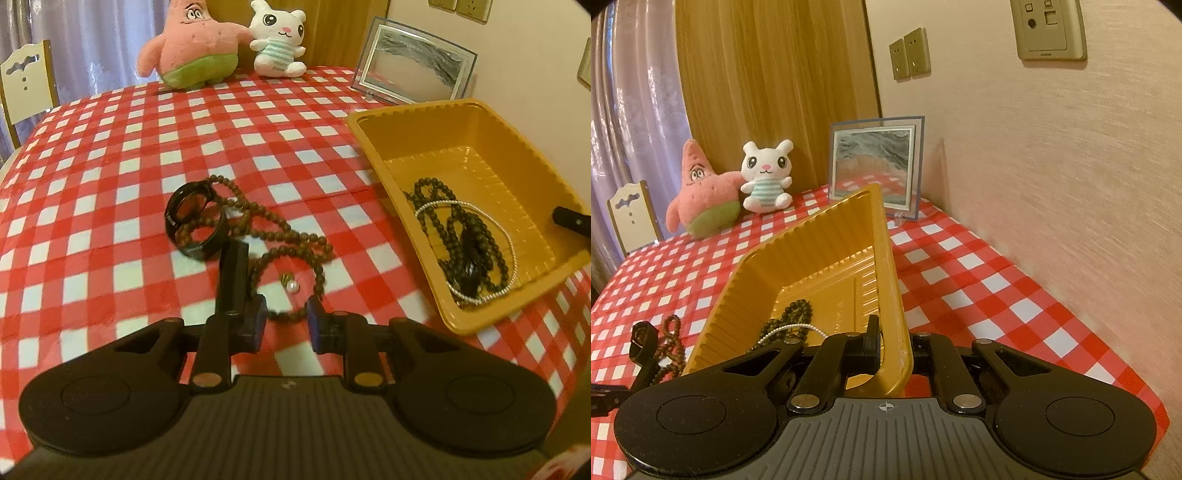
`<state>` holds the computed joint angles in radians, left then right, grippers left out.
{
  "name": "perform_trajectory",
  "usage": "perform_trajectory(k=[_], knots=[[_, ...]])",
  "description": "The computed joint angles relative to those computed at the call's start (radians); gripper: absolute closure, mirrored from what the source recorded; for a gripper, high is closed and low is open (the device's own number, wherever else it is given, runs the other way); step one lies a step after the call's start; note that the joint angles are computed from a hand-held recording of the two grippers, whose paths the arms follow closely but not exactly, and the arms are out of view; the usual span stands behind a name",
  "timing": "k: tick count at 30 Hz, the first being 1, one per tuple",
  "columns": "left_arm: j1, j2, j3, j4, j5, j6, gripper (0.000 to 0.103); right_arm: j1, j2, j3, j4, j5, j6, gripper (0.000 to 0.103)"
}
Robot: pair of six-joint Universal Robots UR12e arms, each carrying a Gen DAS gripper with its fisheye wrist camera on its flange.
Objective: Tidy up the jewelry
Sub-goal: 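Move the left gripper back to the pile and close on the black bangle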
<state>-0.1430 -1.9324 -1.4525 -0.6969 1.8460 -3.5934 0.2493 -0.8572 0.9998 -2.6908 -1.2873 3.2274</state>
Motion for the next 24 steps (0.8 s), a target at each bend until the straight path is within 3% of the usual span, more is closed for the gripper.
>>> perform_trajectory(k=[13, 17, 24], knots=[[0.012, -0.056, 0.048, -0.015, 0.001, 0.025, 0.09, -0.001, -0.004, 0.005, 0.003, -0.002, 0.004, 0.096], [0.011, -0.057, 0.045, -0.01, -0.002, 0.031, 0.096, -0.002, -0.004, 0.005, 0.007, -0.002, 0.005, 0.096], [0.003, -0.061, 0.049, -0.011, 0.024, 0.072, 0.097, -0.003, -0.003, 0.002, 0.011, -0.003, 0.007, 0.096]])
